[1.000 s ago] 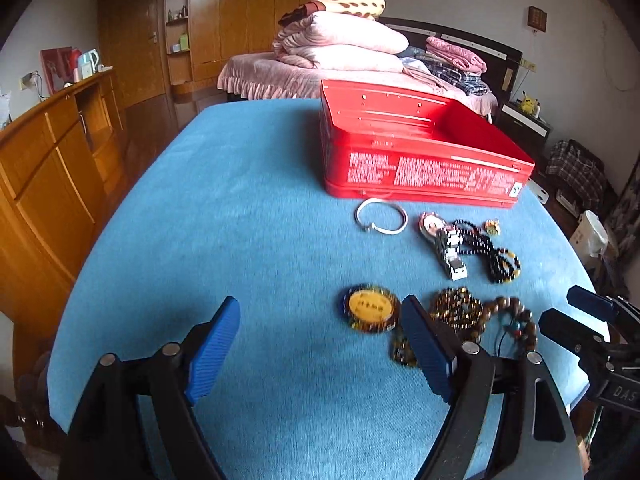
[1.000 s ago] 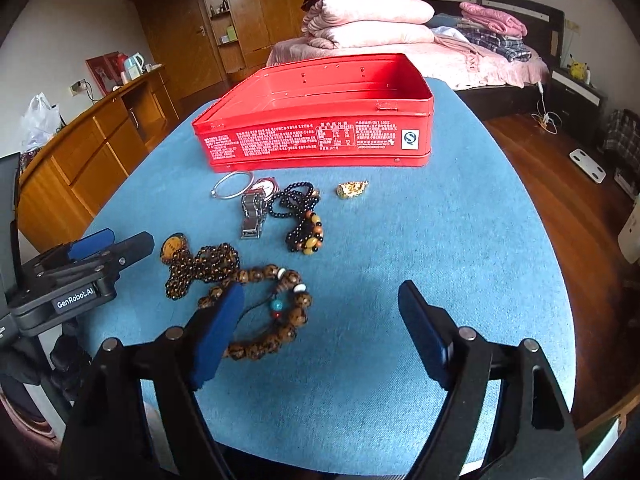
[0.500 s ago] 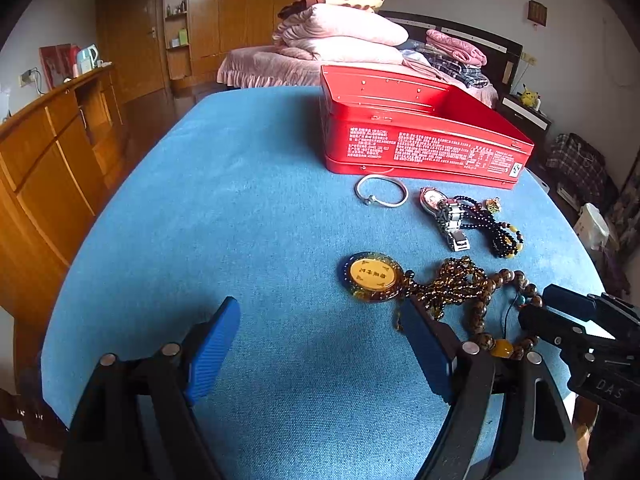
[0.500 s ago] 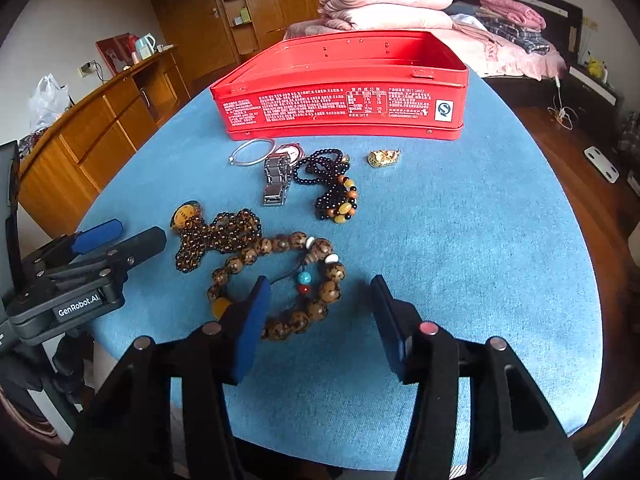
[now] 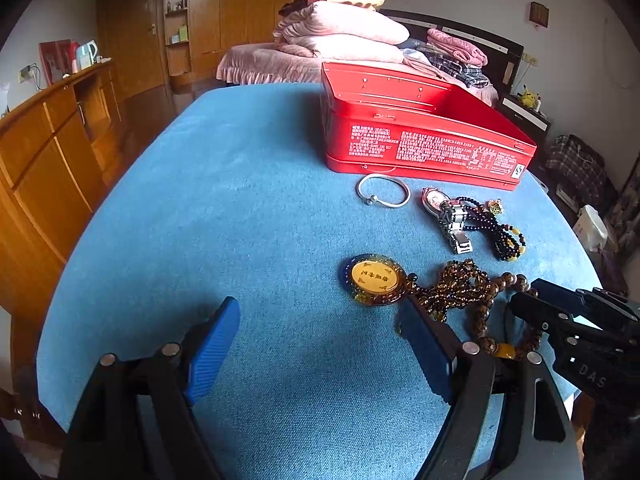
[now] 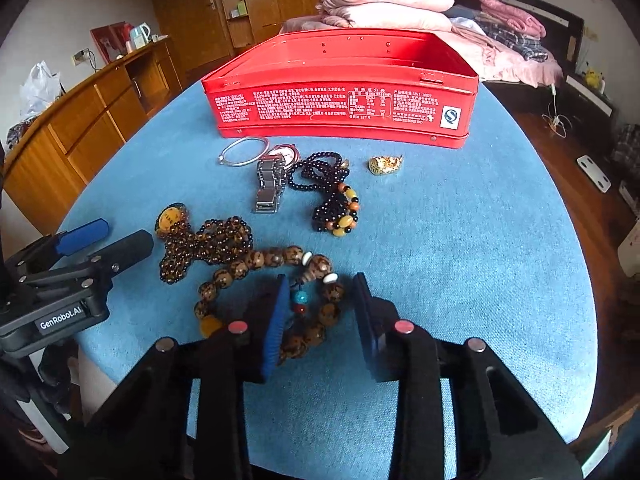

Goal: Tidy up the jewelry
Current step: 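Grasp the amber bead medallion necklace with the left tool while the right tool grasps the brown wooden bead bracelet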

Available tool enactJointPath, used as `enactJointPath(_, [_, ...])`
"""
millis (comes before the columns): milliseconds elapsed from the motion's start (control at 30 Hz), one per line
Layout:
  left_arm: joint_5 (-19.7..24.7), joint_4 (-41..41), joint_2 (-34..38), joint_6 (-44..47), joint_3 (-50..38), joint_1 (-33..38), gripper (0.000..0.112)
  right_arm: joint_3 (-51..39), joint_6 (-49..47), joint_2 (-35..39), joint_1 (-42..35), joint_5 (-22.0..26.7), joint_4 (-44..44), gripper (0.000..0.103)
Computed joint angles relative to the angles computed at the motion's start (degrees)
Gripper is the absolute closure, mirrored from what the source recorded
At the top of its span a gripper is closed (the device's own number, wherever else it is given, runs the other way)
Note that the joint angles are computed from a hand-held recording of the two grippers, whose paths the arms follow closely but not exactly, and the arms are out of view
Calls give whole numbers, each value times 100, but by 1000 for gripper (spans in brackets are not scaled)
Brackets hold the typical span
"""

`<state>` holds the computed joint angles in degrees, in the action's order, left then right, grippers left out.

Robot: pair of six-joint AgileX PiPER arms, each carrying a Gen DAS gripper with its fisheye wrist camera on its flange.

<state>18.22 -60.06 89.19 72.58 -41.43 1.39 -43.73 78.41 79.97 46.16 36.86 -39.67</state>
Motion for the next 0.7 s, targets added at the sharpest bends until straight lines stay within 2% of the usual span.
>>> enactJointPath(67, [12, 61, 28, -54, -24, -16, 30, -35, -18, 49, 57, 71, -69, 83])
enactJointPath(233, [197, 270, 70, -293, -124, -54, 30, 105, -183, -136, -42, -3, 24, 89])
enactJointPath(333, [232, 303, 82, -386, -171, -142, 30, 251, -34, -353, -82, 201, -51, 90])
enactJointPath(600, [-152, 758, 302, -1176, -404, -710, 26, 565, -100, -681, -383, 29, 35, 89])
enactJointPath(700, [-18, 1097, 448, -1599, -589, -745, 25, 581, -93, -678, -413, -40, 31, 89])
